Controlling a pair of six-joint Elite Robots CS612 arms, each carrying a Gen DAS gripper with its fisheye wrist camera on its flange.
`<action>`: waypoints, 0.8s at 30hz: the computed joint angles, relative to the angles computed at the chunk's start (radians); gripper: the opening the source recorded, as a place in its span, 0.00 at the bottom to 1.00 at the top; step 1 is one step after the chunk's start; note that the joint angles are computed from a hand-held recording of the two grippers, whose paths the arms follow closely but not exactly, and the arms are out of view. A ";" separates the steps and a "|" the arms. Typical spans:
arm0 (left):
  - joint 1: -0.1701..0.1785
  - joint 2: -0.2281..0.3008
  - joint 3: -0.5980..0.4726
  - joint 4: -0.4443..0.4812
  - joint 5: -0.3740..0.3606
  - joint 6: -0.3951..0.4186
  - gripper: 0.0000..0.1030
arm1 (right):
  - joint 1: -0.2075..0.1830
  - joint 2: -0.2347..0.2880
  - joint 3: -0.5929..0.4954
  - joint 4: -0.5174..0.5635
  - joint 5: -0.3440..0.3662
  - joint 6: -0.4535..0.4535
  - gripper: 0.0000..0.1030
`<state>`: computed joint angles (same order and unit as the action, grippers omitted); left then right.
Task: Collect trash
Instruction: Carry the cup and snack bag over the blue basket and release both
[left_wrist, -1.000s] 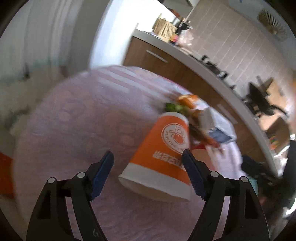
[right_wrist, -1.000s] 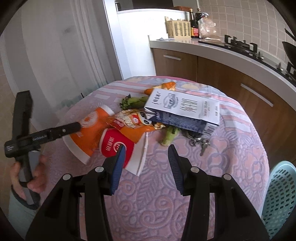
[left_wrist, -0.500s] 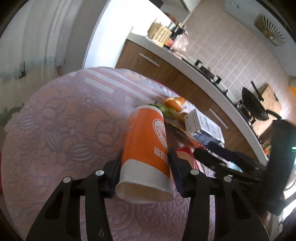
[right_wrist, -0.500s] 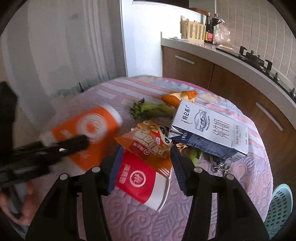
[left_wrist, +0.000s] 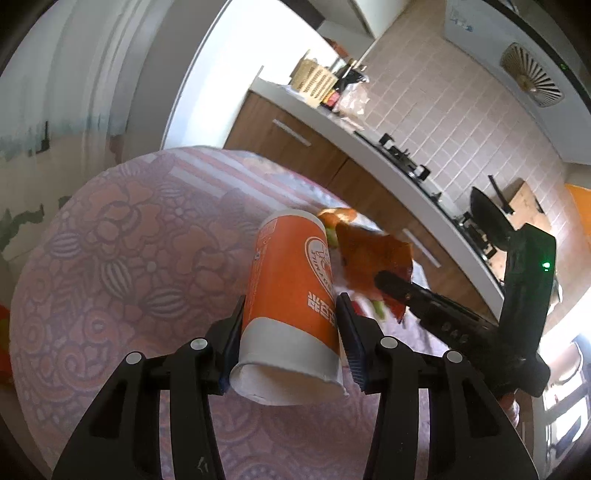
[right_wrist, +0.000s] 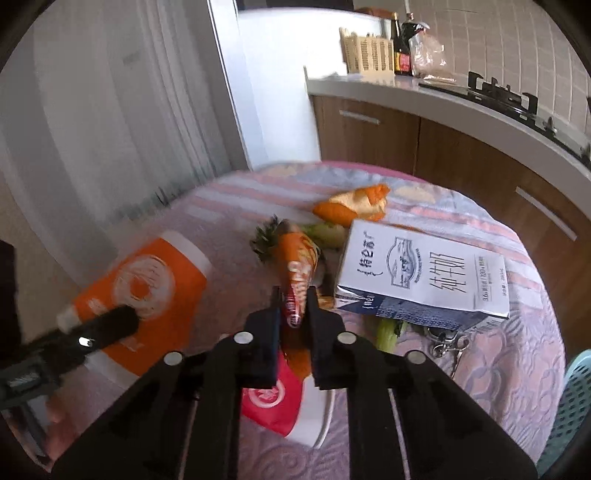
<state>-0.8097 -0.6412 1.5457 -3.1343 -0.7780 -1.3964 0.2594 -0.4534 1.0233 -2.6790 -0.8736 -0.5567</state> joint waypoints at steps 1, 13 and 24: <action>-0.003 -0.001 -0.004 0.003 0.008 0.010 0.43 | -0.007 -0.006 0.010 -0.014 0.027 0.014 0.09; -0.027 0.014 -0.122 0.021 0.031 0.207 0.44 | -0.091 -0.078 0.125 -0.213 0.153 0.132 0.09; -0.016 0.136 -0.406 0.049 -0.124 0.468 0.44 | -0.199 -0.083 0.151 -0.363 0.118 0.309 0.09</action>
